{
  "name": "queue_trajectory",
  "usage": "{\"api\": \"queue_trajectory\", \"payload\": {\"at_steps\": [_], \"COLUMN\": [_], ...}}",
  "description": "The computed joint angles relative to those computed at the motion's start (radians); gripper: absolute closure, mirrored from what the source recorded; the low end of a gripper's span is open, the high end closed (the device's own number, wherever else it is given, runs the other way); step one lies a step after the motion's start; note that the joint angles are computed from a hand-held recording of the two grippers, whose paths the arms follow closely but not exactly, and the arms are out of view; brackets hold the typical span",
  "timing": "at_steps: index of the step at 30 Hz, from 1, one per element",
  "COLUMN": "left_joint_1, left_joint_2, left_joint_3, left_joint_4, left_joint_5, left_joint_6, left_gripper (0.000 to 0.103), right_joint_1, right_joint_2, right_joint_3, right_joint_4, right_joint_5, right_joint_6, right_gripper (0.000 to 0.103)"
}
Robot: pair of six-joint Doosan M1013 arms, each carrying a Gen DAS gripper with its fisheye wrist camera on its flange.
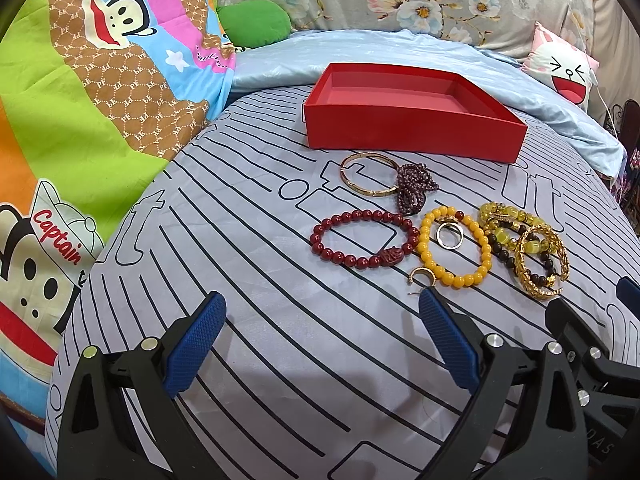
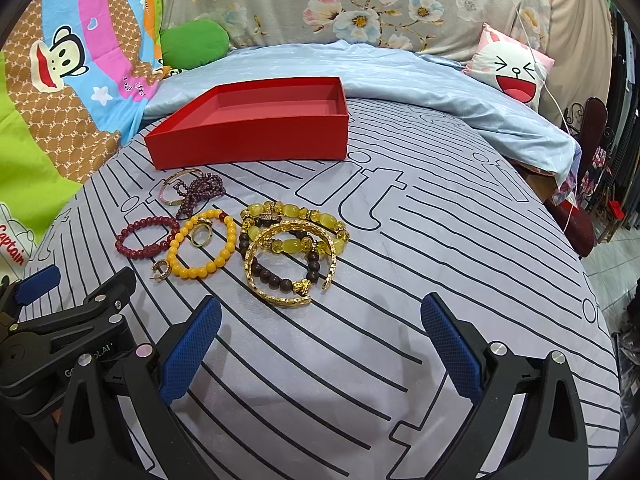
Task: Organize jewelry
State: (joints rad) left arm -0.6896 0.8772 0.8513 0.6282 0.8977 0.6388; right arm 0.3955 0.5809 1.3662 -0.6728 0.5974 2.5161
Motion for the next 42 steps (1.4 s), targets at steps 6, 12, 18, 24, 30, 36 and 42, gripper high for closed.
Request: {"api": "queue_trajectory", "payload": {"at_steps": [6,12,18,24,30,36,42], "left_joint_1": [0.0,0.0,0.001,0.001,0.001,0.004,0.008], "left_joint_2": [0.0,-0.001,-0.001,-0.002,-0.003,-0.009,-0.014], "left_joint_3": [0.001,0.002,0.003,0.003,0.005,0.013,0.018], "left_joint_4": [-0.001,-0.001,-0.003,-0.004,-0.005,-0.027,-0.024], "left_joint_5": [-0.002,-0.005,-0.007,-0.009,-0.012,-0.037,-0.015], "left_joint_6": [-0.001,-0.003,-0.004,-0.004,-0.007,-0.009,-0.004], "left_gripper": [0.01,0.01,0.01,0.011,0.01,0.01,0.01], "right_joint_1": [0.0,0.0,0.0,0.0,0.0,-0.002,-0.005], "right_joint_2": [0.0,-0.001,0.0,0.0,0.0,-0.001,0.0], "right_joint_3": [0.0,0.001,0.001,0.001,0.001,0.002,-0.002], "right_joint_4": [0.001,0.0,0.0,0.0,-0.001,0.006,0.026], "right_joint_5": [0.0,-0.001,0.0,-0.001,0.0,0.0,0.001], "right_joint_6": [0.0,0.001,0.001,0.001,0.001,0.002,-0.017], "right_gripper": [0.006,0.006,0.006,0.006,0.007,0.006,0.006]}}
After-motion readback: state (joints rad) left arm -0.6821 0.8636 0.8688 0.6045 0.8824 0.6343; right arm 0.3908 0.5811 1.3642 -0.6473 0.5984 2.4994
